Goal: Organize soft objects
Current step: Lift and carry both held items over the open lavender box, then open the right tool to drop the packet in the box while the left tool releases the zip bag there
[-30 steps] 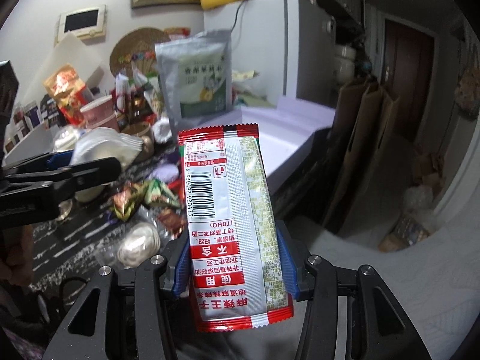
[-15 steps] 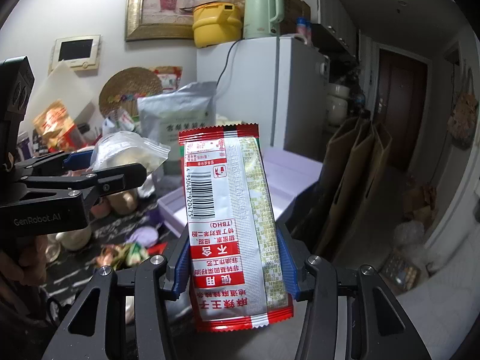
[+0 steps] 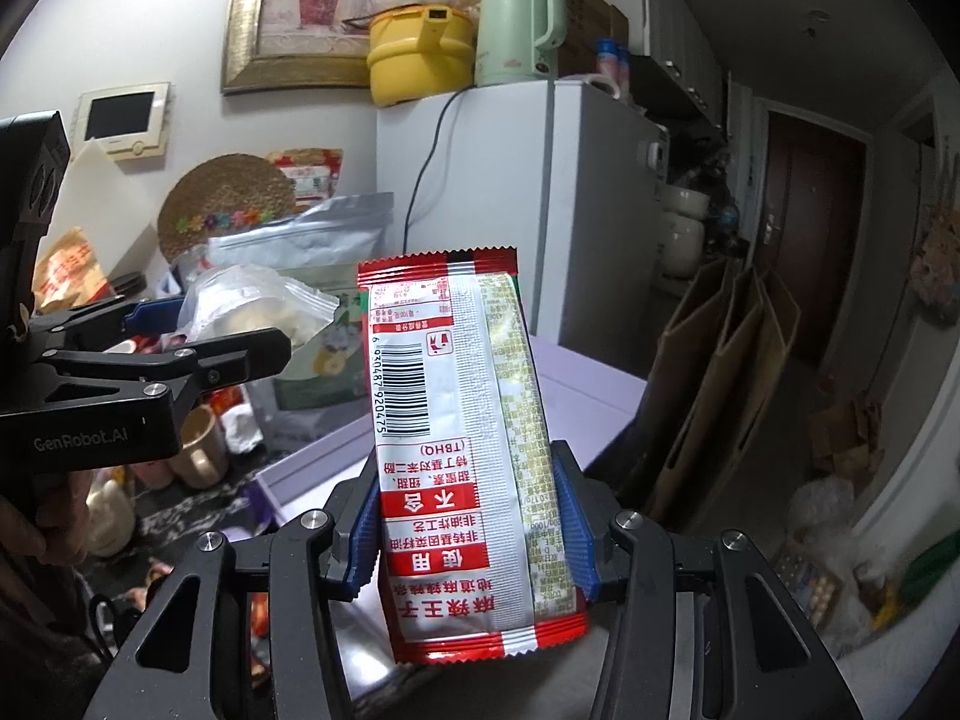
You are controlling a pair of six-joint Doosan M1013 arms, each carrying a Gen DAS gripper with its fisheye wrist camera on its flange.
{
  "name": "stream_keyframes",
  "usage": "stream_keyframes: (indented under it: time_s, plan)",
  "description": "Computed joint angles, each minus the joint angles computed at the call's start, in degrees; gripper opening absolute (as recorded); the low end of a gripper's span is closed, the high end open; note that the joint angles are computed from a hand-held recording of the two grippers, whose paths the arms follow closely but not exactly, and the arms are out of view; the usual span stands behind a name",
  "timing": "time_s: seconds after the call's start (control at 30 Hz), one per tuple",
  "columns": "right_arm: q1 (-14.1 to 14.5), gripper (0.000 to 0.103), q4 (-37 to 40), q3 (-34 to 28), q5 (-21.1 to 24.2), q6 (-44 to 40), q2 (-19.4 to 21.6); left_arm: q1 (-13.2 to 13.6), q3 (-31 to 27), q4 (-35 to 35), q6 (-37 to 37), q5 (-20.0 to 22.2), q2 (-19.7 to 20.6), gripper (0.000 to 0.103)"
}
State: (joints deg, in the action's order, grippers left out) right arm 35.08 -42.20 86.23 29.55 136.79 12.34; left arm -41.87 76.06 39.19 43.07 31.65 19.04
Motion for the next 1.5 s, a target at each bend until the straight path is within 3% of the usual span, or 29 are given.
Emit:
stream_keyframes:
  time_s: [0.33,0.73,0.83,1.3,1.4,1.5]
  plan:
    - [-3.2,0.049,8.5,-5.8,1.0,-10.5,5.1,2.4,-8.6,-11.0,12.0,4.7,7.0,0.078]
    - [-5.7,0.049,19.3,-11.0,4.6,-20.2,10.9,3.6,-15.7,-15.8,19.8,11.6,13.9,0.078]
    - [-6.2,0.05,22.0,-11.8,5.3,-22.6,11.9,4.3,-17.6,-19.7,22.3,13.7,15.5,0.078]
    - [-7.4,0.053,30.5,-14.6,8.5,-28.3,14.8,5.1,-20.3,-19.8,21.7,19.3,18.4,0.079]
    - [-7.2,0.068,28.9,-14.5,8.6,-27.0,14.5,5.3,-22.1,-20.6,21.1,22.5,19.3,0.08]
    - [-7.0,0.068,28.0,-14.3,8.7,-26.5,14.3,5.2,-22.1,-19.8,19.4,23.5,19.0,0.081]
